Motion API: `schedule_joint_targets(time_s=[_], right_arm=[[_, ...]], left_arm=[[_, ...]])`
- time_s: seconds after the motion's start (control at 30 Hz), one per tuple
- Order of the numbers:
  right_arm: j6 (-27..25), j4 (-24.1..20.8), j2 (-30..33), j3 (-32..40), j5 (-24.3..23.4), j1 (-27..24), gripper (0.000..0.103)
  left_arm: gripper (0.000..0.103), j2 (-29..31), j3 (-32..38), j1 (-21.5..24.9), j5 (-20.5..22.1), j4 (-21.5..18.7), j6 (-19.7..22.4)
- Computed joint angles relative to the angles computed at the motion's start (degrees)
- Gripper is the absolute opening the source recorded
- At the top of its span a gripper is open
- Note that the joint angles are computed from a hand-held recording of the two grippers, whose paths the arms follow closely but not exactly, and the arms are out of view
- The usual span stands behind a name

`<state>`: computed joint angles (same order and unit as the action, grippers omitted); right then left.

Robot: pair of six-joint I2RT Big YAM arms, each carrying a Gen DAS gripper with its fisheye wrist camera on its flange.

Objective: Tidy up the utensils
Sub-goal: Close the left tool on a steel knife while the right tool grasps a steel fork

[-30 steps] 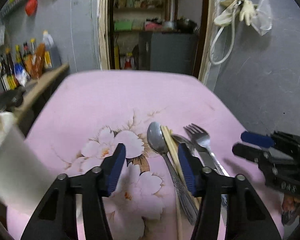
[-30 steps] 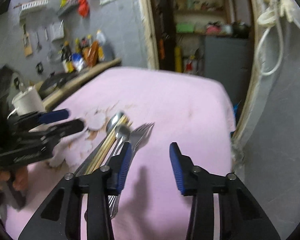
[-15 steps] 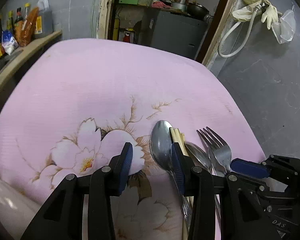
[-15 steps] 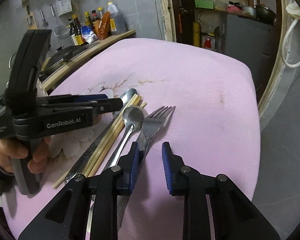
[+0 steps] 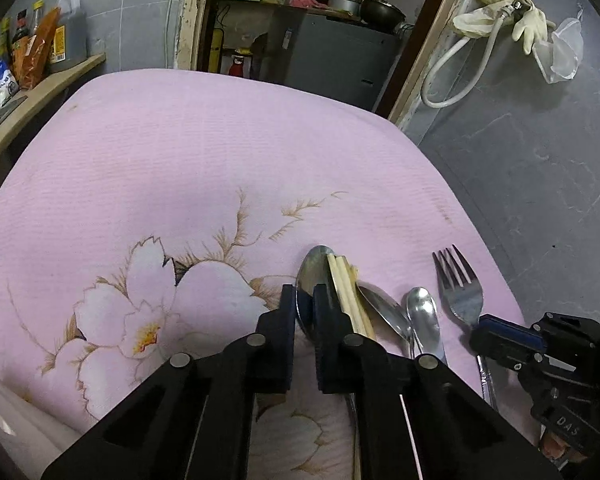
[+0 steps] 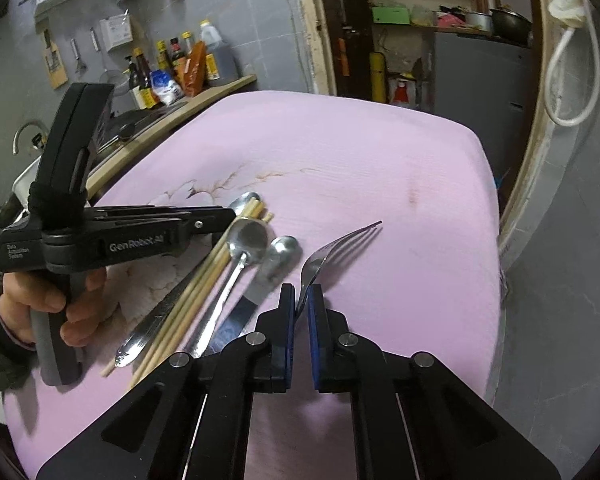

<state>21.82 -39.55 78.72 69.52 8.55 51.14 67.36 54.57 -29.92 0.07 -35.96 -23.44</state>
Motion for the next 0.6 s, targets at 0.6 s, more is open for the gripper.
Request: schedule_joint_targets(time_s=[0.6], right_arm=[[2.69, -0.2, 2.1, 1.51, -7.03, -2.82, 0.007]], left_arm=[[0.004, -2.26, -0.9, -2.13, 0.46, -2.58, -2.95]])
